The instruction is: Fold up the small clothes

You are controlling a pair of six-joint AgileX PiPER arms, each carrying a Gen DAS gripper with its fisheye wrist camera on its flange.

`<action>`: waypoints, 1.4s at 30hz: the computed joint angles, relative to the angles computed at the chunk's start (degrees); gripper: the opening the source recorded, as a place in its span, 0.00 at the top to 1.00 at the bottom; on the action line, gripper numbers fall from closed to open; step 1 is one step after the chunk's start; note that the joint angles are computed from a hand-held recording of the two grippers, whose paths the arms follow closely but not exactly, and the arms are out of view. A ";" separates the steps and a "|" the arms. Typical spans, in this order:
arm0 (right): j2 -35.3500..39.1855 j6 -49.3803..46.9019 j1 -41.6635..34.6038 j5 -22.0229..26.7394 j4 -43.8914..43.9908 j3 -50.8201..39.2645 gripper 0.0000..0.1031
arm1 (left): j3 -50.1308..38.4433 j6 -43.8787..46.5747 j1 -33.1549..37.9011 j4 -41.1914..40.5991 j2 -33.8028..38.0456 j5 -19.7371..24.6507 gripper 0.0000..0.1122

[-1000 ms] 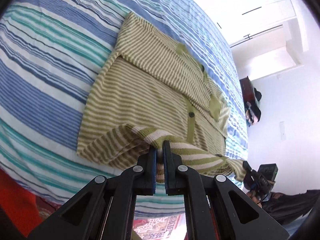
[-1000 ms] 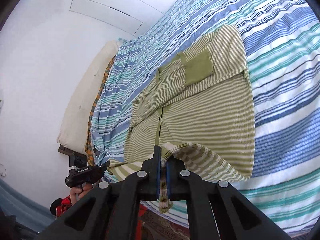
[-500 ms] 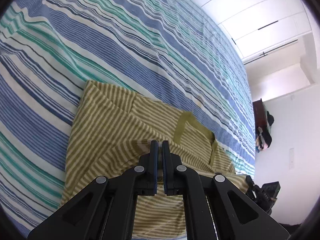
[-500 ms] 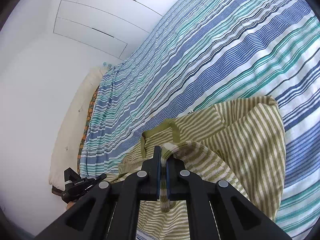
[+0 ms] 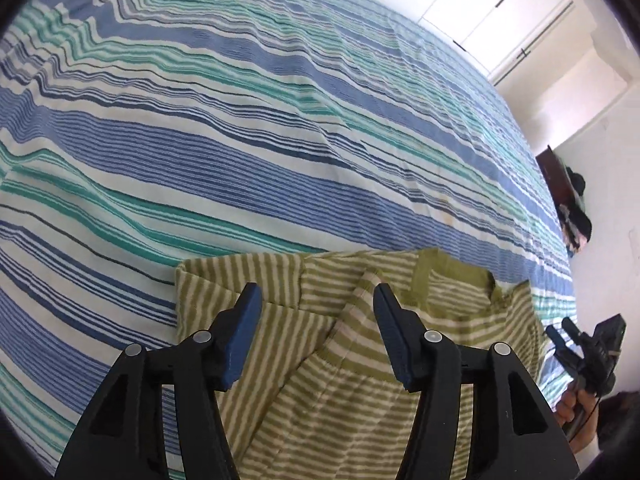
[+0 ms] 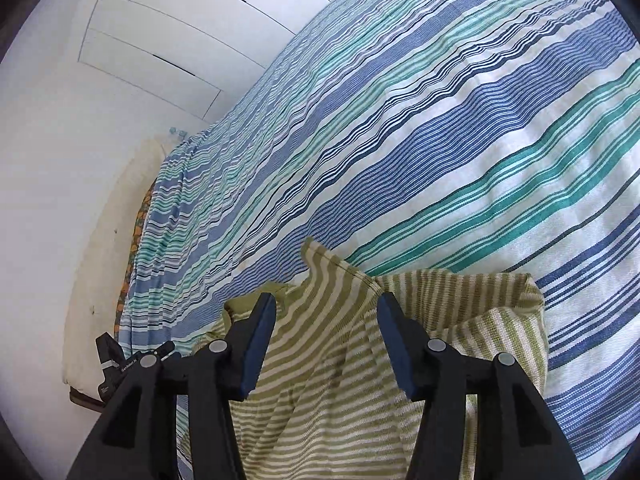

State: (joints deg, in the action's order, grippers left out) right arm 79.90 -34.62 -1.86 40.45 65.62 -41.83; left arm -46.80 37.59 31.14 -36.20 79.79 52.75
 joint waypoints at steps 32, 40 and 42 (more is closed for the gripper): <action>-9.89 13.31 20.41 1.03 -31.59 0.24 0.48 | 9.47 7.54 4.50 5.86 -15.32 -2.94 0.43; -24.65 35.10 28.78 1.15 -49.38 14.01 0.48 | 26.97 28.16 23.57 10.72 -32.12 -2.83 0.33; -30.59 43.88 32.63 4.59 -55.88 12.23 0.48 | 24.52 37.60 35.03 5.05 -33.20 4.51 0.25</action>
State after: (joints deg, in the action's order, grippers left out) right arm 49.31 9.26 30.77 45.04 9.74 -29.59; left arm -22.28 75.19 66.17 -31.16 46.58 57.26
